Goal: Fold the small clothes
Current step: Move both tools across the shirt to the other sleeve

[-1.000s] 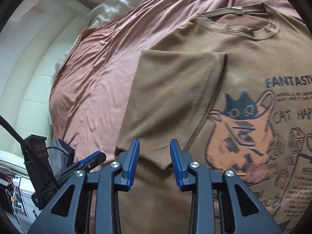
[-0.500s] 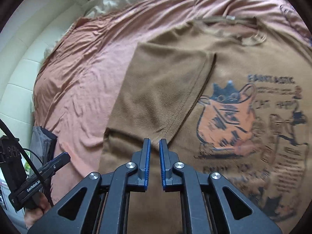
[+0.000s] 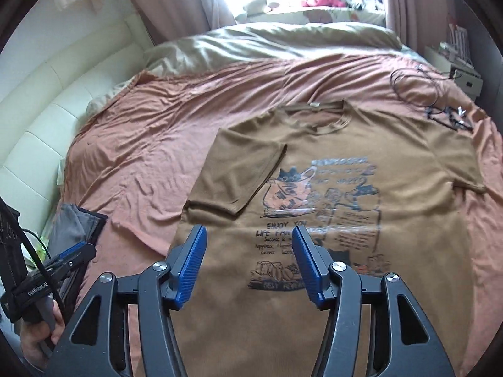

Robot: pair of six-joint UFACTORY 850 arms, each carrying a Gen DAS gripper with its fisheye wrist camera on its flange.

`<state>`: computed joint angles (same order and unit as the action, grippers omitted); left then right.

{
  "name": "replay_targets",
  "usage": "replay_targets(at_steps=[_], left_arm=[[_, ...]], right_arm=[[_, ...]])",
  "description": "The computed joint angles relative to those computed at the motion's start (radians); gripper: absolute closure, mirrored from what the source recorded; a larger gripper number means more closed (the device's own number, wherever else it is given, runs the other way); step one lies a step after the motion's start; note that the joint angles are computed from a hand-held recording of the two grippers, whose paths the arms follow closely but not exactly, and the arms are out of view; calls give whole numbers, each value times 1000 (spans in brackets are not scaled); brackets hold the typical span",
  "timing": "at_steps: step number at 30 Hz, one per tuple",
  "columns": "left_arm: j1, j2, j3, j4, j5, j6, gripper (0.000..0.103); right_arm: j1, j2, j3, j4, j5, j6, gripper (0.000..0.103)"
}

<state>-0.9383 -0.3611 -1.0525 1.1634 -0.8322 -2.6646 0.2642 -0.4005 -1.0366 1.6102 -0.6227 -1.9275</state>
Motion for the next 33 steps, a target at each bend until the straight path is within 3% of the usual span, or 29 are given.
replay_targets(at_steps=[2, 8, 9, 11, 16, 25, 33], left_arm=[[-20, -10, -30, -13, -26, 30, 13], [-68, -46, -123, -66, -111, 93, 12], [-75, -53, -140, -66, -128, 102, 12], [-86, -76, -183, -67, -167, 139, 12], [-96, -143, -302, -69, -200, 232, 8], [-70, -308, -577, -61, -202, 415, 4], [-12, -459, -817, -90, -157, 567, 4]], right_arm=[[-35, 46, 55, 36, -30, -77, 49], [-135, 114, 129, -29, -103, -88, 48], [-154, 127, 141, -41, -107, -91, 44], [-189, 146, 151, -63, -139, -87, 20], [-285, 154, 161, -88, -241, -106, 0], [-428, 85, 121, -55, -322, -176, 0], [-497, -38, 30, 36, -316, -179, 0]])
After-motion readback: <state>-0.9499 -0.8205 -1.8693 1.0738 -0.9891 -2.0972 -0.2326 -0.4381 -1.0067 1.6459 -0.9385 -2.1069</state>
